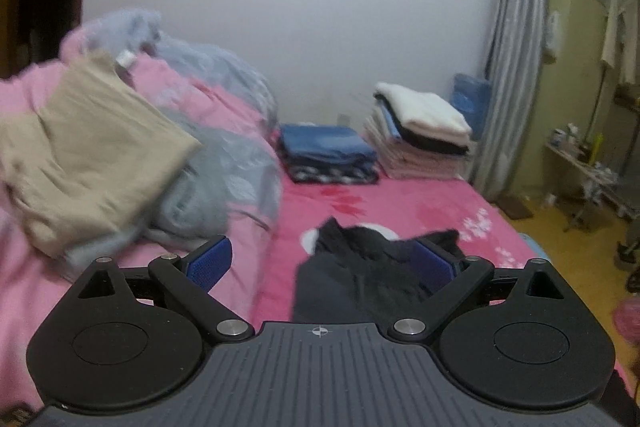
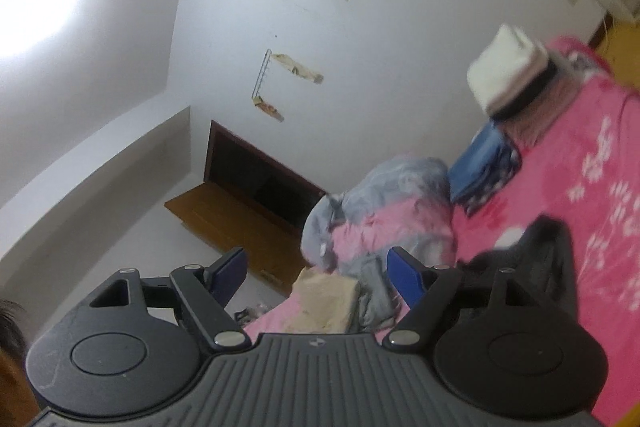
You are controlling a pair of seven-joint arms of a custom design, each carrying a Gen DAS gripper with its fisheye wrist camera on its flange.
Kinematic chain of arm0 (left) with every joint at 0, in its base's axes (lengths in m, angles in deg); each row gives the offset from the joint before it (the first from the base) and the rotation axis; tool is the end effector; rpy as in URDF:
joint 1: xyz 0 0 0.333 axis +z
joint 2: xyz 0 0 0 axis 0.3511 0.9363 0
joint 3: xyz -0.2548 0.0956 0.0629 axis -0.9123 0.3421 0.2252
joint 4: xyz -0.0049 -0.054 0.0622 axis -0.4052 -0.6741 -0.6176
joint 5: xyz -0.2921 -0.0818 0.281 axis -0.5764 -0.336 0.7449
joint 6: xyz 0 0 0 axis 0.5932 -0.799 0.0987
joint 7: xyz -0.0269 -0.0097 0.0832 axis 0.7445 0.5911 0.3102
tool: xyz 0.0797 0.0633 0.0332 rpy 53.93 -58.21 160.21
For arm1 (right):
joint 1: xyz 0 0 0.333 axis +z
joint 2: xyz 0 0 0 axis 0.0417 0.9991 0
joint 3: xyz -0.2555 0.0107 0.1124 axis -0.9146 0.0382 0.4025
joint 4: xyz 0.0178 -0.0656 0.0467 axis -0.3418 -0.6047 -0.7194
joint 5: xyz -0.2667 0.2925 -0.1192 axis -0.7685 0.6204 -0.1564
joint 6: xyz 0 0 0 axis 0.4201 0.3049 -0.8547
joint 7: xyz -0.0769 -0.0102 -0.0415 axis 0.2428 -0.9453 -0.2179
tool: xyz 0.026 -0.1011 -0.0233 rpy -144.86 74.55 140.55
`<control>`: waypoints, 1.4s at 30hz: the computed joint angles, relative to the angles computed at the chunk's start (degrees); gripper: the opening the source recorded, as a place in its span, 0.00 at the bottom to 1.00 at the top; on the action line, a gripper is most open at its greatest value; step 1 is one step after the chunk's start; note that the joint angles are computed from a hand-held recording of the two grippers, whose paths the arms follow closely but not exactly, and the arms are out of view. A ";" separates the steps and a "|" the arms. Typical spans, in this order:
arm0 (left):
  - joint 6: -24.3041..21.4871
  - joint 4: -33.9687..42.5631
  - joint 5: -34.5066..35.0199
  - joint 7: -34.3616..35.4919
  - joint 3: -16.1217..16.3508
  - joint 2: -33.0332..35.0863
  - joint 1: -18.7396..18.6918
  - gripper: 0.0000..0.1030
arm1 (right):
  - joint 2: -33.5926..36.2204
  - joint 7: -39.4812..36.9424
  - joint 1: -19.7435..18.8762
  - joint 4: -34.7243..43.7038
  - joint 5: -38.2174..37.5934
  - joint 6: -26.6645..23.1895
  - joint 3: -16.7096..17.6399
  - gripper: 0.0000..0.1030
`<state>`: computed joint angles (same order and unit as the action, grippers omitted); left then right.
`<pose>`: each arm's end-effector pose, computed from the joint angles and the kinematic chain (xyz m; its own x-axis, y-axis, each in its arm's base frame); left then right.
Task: Fold clothes
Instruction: 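Lay the sweatpants flat on the bed and open both grippers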
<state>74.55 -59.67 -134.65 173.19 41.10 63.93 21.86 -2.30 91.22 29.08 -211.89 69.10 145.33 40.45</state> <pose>0.5659 0.0331 0.5992 -0.4951 -0.8568 0.1440 -0.4754 0.1284 -0.8703 0.2832 0.0623 0.6462 0.2281 -0.4521 -0.8623 -0.3121 0.8050 -0.5046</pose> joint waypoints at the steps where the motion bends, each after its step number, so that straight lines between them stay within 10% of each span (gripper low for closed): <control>1: -0.68 -0.50 -0.57 -0.11 0.04 0.12 -0.20 0.94 | 1.08 0.42 0.90 0.14 0.39 1.25 -0.20 0.78; 10: -8.18 -5.89 0.62 0.55 -0.28 1.41 0.64 0.94 | 19.63 7.07 18.18 6.60 -5.25 21.05 -11.56 0.78; 14: -7.36 -7.79 5.15 -0.49 -1.95 2.65 0.96 0.94 | 26.70 11.88 20.83 9.54 -7.48 20.62 -15.93 0.78; 23: 0.29 -12.29 6.56 5.90 -4.45 3.54 -1.28 0.95 | 35.86 15.46 5.84 14.15 -7.20 -5.92 -8.35 0.73; 30: 8.05 -11.72 11.85 -4.53 -5.42 7.17 -1.59 0.95 | 45.13 0.49 12.16 24.25 3.72 -35.81 -14.77 0.67; 35: 11.41 -10.94 12.67 -9.26 -5.44 8.80 -0.86 0.95 | 48.34 -11.81 13.57 27.78 9.06 -43.19 -14.46 0.68; 37: 11.35 -10.55 12.61 -11.06 -5.35 9.11 -0.53 0.95 | 48.92 -16.32 13.62 28.71 11.10 -45.27 -14.19 0.61; 42: 9.33 -10.83 8.20 -7.77 -4.77 7.46 -0.52 0.95 | 48.20 -18.59 9.88 28.73 11.45 -48.13 -10.59 0.06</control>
<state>83.88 -70.51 -126.45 165.42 36.33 71.39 21.35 45.90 72.63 38.96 -183.16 80.54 97.20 29.86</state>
